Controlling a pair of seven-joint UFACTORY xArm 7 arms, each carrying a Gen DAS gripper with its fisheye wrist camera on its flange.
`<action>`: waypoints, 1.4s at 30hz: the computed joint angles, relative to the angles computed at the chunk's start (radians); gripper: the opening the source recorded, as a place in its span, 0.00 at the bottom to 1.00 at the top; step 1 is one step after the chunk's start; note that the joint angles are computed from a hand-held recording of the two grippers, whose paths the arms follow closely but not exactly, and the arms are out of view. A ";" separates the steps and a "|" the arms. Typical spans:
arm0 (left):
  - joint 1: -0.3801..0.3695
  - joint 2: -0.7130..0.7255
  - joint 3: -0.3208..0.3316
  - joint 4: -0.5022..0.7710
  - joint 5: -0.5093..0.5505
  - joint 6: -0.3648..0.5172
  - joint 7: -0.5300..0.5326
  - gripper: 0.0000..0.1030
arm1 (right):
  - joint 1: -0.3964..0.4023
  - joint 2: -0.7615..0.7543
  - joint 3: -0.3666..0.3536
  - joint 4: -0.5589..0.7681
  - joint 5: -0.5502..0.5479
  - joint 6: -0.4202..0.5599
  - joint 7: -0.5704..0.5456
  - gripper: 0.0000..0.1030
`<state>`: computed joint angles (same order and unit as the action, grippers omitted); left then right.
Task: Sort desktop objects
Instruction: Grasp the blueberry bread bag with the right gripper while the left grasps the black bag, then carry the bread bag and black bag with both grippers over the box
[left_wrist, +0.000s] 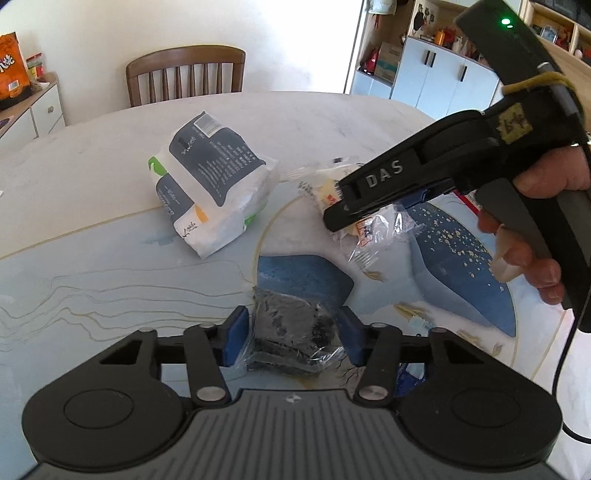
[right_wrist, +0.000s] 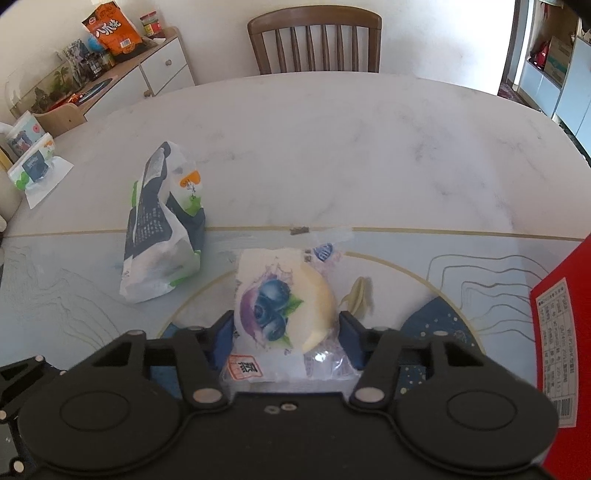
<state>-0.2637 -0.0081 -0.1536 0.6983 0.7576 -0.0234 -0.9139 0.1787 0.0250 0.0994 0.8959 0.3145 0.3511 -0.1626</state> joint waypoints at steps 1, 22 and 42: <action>-0.002 -0.001 -0.001 -0.001 -0.016 0.003 0.011 0.46 | -0.001 -0.004 -0.001 -0.003 -0.001 0.000 0.003 0.51; -0.005 -0.157 -0.078 -0.074 -0.371 0.054 0.238 0.38 | 0.053 -0.268 -0.077 -0.156 0.143 0.043 -0.102 0.48; -0.034 -0.238 -0.215 -0.012 -0.494 0.125 0.249 0.38 | 0.032 -0.688 -0.170 -0.376 0.041 0.202 -0.088 0.48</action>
